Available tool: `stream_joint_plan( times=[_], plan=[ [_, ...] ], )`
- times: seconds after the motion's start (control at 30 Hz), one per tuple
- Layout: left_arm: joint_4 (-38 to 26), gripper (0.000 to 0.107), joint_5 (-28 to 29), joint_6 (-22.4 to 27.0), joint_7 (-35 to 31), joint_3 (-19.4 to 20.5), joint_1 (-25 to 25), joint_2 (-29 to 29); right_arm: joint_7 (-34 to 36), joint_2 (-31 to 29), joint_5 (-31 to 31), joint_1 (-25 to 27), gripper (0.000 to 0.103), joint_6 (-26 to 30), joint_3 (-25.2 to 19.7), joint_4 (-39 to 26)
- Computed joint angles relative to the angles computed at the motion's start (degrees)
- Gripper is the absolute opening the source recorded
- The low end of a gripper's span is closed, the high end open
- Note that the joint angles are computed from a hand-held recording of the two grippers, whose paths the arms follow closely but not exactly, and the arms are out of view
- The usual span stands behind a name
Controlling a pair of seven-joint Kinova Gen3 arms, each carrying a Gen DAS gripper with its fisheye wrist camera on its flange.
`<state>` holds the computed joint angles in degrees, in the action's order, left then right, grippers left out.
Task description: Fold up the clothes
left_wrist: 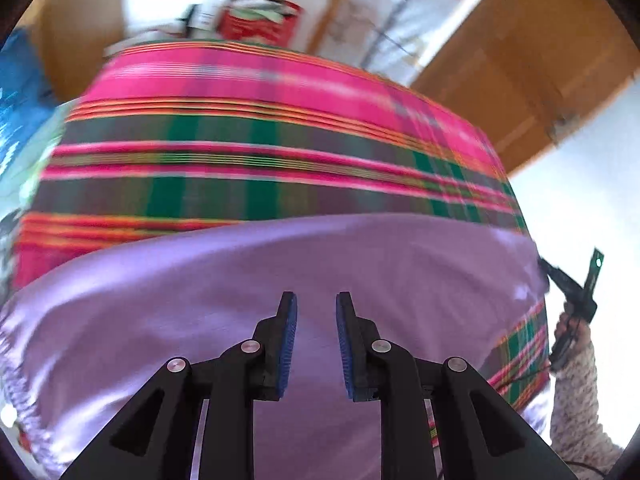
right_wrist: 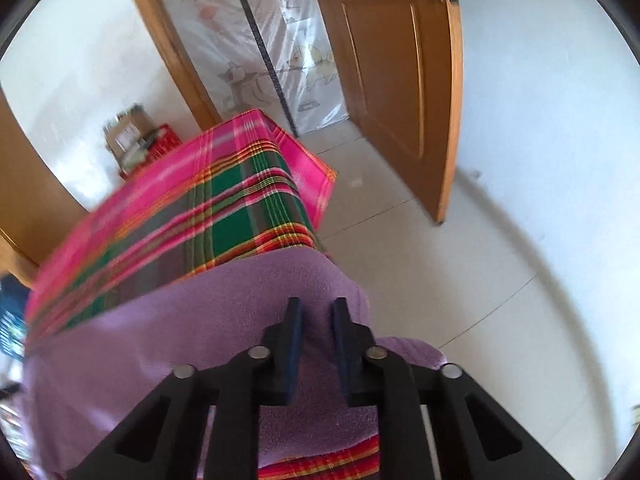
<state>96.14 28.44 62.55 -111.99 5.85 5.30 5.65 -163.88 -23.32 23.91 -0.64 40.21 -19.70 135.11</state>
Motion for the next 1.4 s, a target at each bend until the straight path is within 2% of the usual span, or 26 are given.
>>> stream_joint_plan(
  times=[0.07, 0.23, 0.4, 0.63, 0.83, 0.97, 1.07, 1.13, 1.23, 1.33, 1.4],
  plan=[
    [1.3, 0.021, -1.0, -0.2, 0.9, -1.9, -1.8, -1.7, -1.2, 0.9, 0.5, 1.3, 0.007, 1.9, -2.1, -1.1],
    [4.1, 0.021, -2.4, 0.9, 1.7, -6.1, -7.2, -4.2, -6.4, 3.1, 2.9, -0.4, 0.011, 6.2, -4.4, -3.1],
    [6.6, 0.021, -1.0, 1.4, -0.7, -8.9, -11.9, -5.5, -9.9, 2.9, 3.5, -4.5, 0.02, 11.1, -5.7, -5.8],
    [8.8, 0.021, 3.1, 2.2, -4.2, -11.2, -16.9, -4.7, -11.6, 4.7, 6.2, -12.2, 0.02, 13.5, -9.8, -11.6],
    [9.4, 0.021, 3.1, 1.6, -5.8, -10.4, -18.2, -3.0, -6.2, 13.2, 8.3, -22.4, 0.022, 7.9, -11.4, -18.2],
    [9.4, 0.021, 3.0, 1.7, -6.8, -10.4, -19.3, -1.6, -0.8, 22.4, 11.1, -28.5, 0.025, 6.1, -11.8, -23.9],
    [9.7, 0.021, 4.7, 2.9, -9.3, -10.9, -21.1, -0.9, 3.1, 27.8, 10.8, -31.4, 0.025, 4.3, -10.6, -27.2],
    [9.4, 0.021, 5.3, 3.9, -10.5, -11.1, -22.1, -0.4, 4.3, 30.9, 11.2, -33.4, 0.025, 4.8, -10.4, -29.2],
    [8.9, 0.021, 6.5, 5.6, -11.8, -11.5, -23.8, 0.4, 4.5, 34.7, 13.1, -38.1, 0.025, 8.9, -8.4, -31.9],
    [9.0, 0.021, 7.0, 6.8, -13.5, -11.9, -25.4, 0.5, 2.7, 36.1, 14.8, -42.6, 0.026, 12.0, -6.2, -32.9],
    [9.5, 0.021, 7.9, 8.1, -15.0, -12.5, -26.9, 0.0, 2.8, 36.3, 13.6, -43.6, 0.026, 13.5, -5.1, -33.9]
  ],
)
